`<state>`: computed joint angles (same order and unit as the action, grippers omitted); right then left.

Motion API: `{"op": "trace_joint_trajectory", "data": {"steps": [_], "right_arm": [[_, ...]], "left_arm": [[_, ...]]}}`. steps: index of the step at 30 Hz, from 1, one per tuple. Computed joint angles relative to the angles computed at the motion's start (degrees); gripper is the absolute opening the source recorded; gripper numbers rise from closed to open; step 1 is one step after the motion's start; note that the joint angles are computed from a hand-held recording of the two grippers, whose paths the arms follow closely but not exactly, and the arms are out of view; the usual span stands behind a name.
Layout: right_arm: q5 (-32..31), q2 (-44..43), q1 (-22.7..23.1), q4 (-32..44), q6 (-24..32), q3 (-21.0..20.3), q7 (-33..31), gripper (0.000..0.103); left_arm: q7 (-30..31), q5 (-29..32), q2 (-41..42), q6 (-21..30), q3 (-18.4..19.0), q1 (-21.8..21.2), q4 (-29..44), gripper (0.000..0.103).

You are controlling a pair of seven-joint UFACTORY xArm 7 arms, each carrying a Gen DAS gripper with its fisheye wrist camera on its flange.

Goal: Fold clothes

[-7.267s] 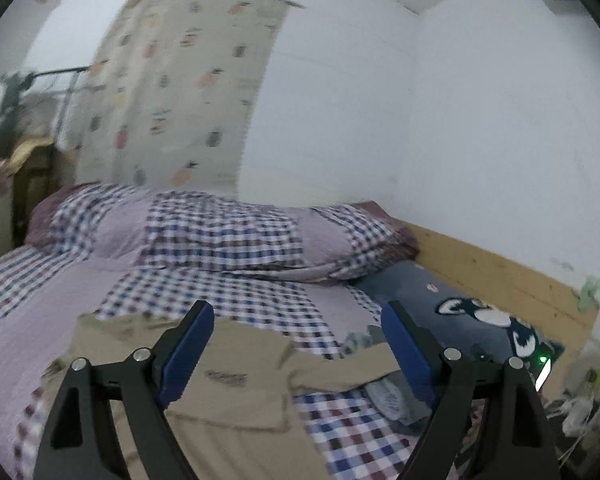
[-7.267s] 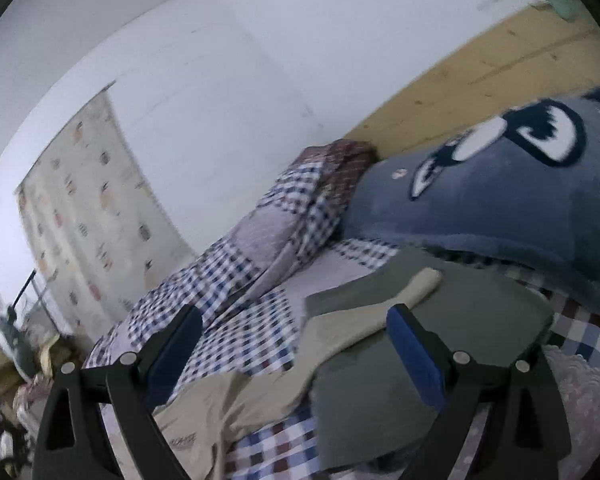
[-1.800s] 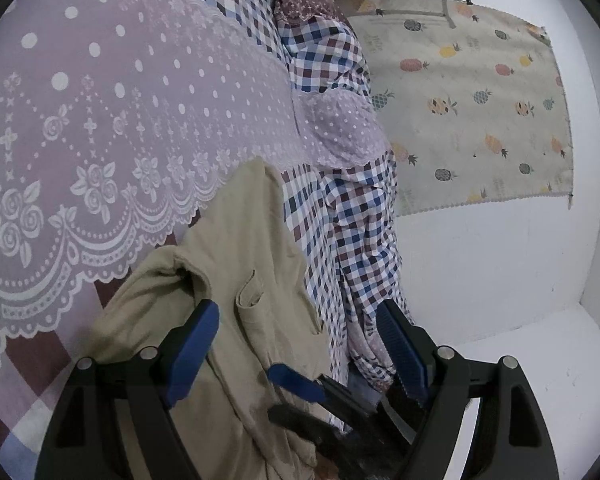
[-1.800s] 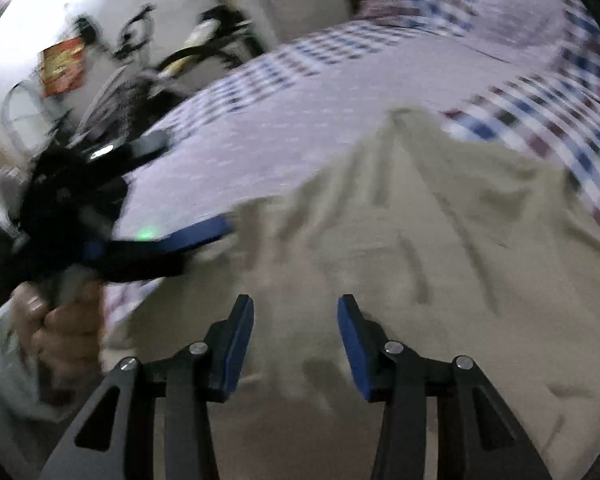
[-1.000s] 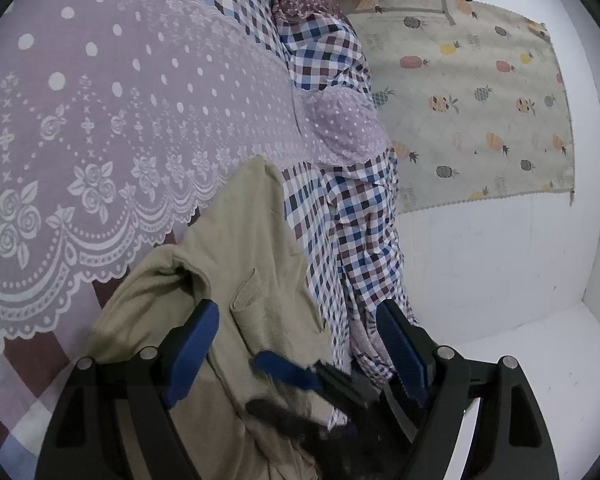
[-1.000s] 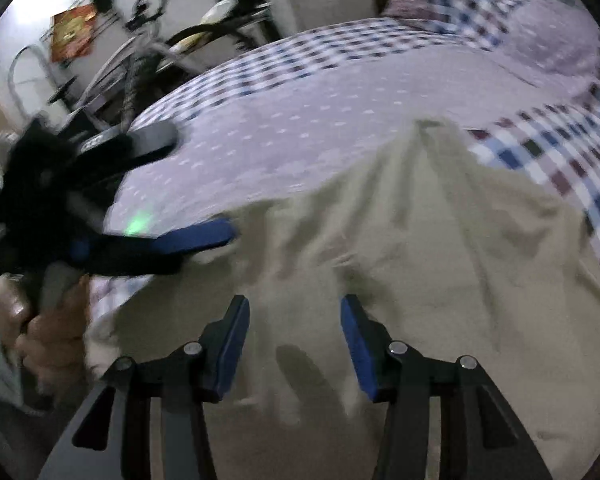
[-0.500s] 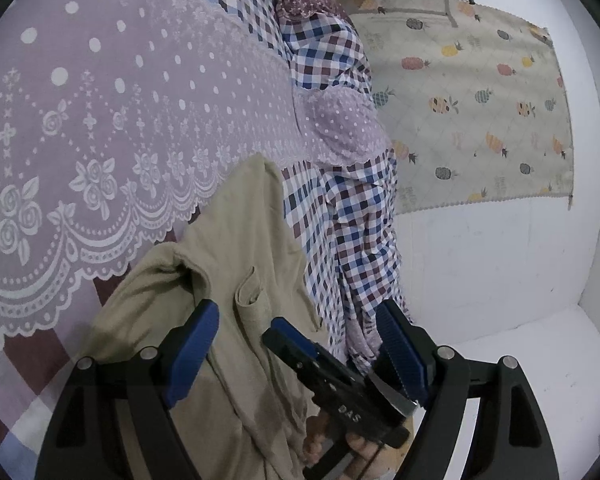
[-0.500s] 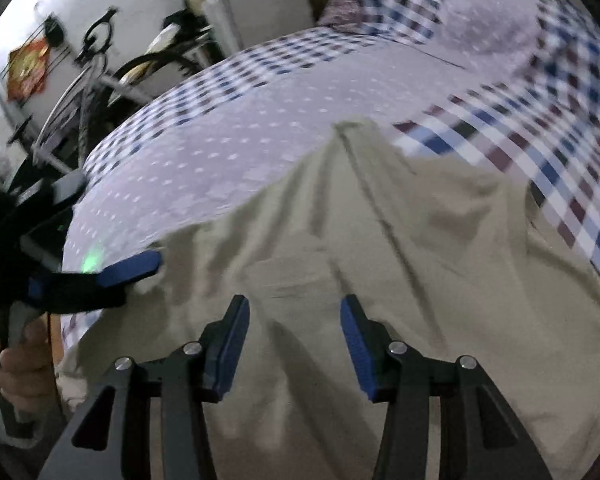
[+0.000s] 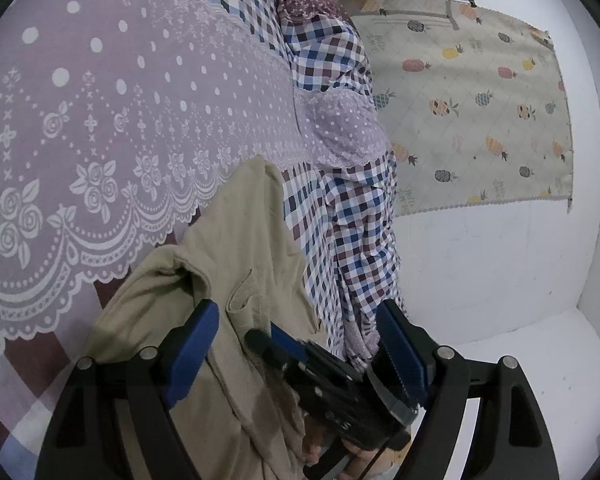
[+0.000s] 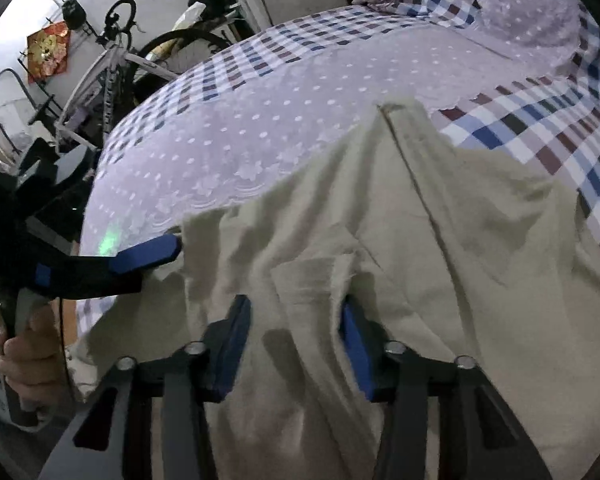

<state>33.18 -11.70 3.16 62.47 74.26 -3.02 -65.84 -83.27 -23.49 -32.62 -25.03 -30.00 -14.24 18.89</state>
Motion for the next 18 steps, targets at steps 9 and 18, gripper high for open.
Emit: {"op": "trace_joint_trajectory", "data": {"steps": [9, 18], "right_arm": [[-2.2, -14.6, 2.6, -11.6, -7.0, -1.1, -5.3, 0.003], [-5.8, -18.3, 6.2, -11.3, 0.0, -3.6, -3.9, 0.043]], "left_arm": [[0.0, 1.6, 0.5, -0.7, 2.4, -1.8, -0.3, 0.084], [-0.2, 2.3, 0.9, -1.4, 3.8, -2.9, -0.7, 0.084]]}}
